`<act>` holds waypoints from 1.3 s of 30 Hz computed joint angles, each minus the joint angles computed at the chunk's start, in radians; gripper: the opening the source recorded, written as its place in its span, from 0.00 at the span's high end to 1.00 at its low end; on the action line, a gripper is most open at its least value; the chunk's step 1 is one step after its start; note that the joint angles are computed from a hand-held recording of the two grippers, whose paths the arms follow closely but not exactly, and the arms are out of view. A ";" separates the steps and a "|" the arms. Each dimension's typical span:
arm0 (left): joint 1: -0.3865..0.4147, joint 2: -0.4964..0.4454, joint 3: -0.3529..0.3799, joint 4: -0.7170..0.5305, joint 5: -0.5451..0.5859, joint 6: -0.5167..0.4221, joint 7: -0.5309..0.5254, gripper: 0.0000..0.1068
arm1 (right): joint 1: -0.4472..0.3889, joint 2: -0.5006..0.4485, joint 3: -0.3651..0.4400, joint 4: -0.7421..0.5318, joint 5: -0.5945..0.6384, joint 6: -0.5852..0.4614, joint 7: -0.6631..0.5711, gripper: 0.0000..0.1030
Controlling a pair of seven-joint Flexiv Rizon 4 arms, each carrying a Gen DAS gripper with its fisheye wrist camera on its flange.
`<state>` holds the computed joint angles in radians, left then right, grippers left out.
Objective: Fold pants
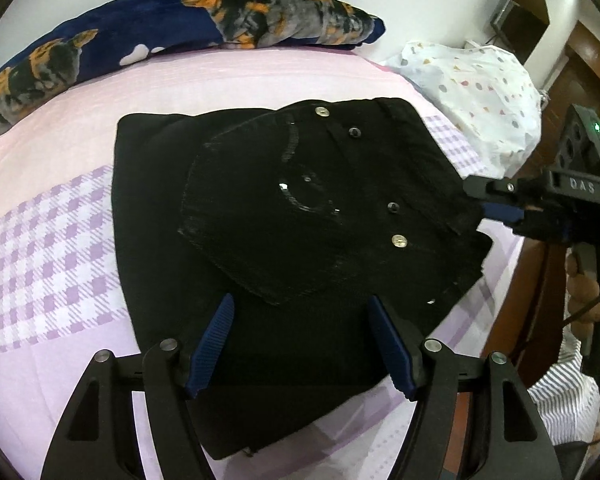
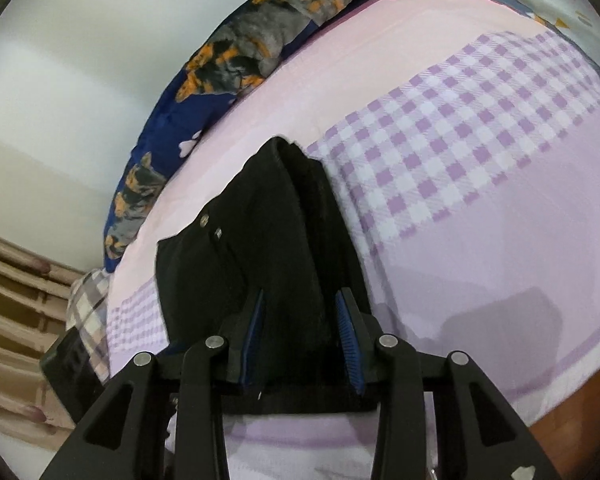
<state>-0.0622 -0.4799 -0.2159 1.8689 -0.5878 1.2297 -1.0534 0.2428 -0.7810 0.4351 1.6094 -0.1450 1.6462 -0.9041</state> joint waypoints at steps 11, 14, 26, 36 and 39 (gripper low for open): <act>0.001 0.018 -0.012 0.017 -0.017 -0.017 0.034 0.35 | 0.174 0.103 -0.225 0.116 0.019 0.106 0.098 0.91; 0.001 0.026 -0.014 0.026 -0.024 -0.035 0.056 0.35 | 0.207 0.123 -0.271 0.155 0.011 0.102 0.117 0.91; -0.041 0.034 0.031 0.023 0.045 -0.078 0.066 0.35 | 0.168 0.077 -0.242 0.133 -0.023 0.072 0.156 0.90; -0.038 0.037 0.023 0.034 0.042 -0.055 0.067 0.33 | 0.154 0.069 -0.227 0.142 -0.018 0.100 0.185 0.72; -0.031 0.043 0.014 0.042 0.030 -0.034 0.082 0.33 | 0.158 0.068 -0.234 0.145 -0.020 0.103 0.191 0.69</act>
